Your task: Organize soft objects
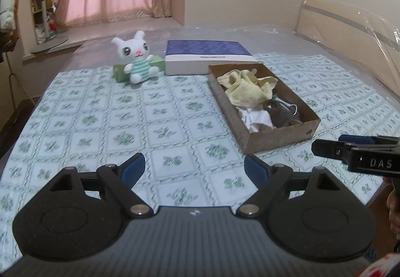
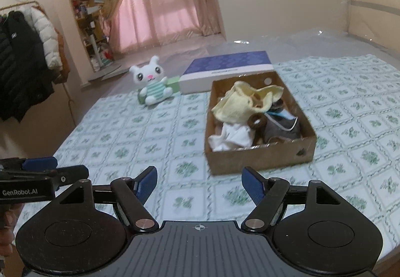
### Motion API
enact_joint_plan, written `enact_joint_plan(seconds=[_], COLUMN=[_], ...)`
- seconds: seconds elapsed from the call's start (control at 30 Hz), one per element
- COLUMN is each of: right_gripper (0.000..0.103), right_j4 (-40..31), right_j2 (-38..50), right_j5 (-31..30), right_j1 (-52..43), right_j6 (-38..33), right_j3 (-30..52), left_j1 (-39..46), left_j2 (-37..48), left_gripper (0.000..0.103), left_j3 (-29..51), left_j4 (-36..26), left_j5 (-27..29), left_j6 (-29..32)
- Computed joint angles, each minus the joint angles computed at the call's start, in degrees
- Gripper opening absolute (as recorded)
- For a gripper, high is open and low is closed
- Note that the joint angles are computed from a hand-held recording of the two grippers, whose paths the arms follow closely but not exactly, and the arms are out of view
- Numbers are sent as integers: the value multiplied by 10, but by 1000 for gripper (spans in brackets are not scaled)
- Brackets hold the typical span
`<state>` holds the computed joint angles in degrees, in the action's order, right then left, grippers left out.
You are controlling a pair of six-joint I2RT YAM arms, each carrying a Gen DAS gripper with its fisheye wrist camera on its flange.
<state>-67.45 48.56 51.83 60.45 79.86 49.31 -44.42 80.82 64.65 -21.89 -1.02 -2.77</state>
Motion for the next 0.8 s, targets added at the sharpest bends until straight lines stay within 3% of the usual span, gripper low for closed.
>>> enact_joint_plan(seconds=[0.3, 0.8], right_gripper=[74, 74], right_j4=[11, 119], right_j2=[72, 110], right_j5=[-3, -38], right_j1=[83, 92], right_j6=[67, 18], right_j3=[1, -32], left_j1=[21, 43], left_j2=[-81, -127], left_gripper=[85, 85], left_j3=[-82, -152], left_j4=[-17, -33], left_j5=[0, -9], left_j6=[-12, -21])
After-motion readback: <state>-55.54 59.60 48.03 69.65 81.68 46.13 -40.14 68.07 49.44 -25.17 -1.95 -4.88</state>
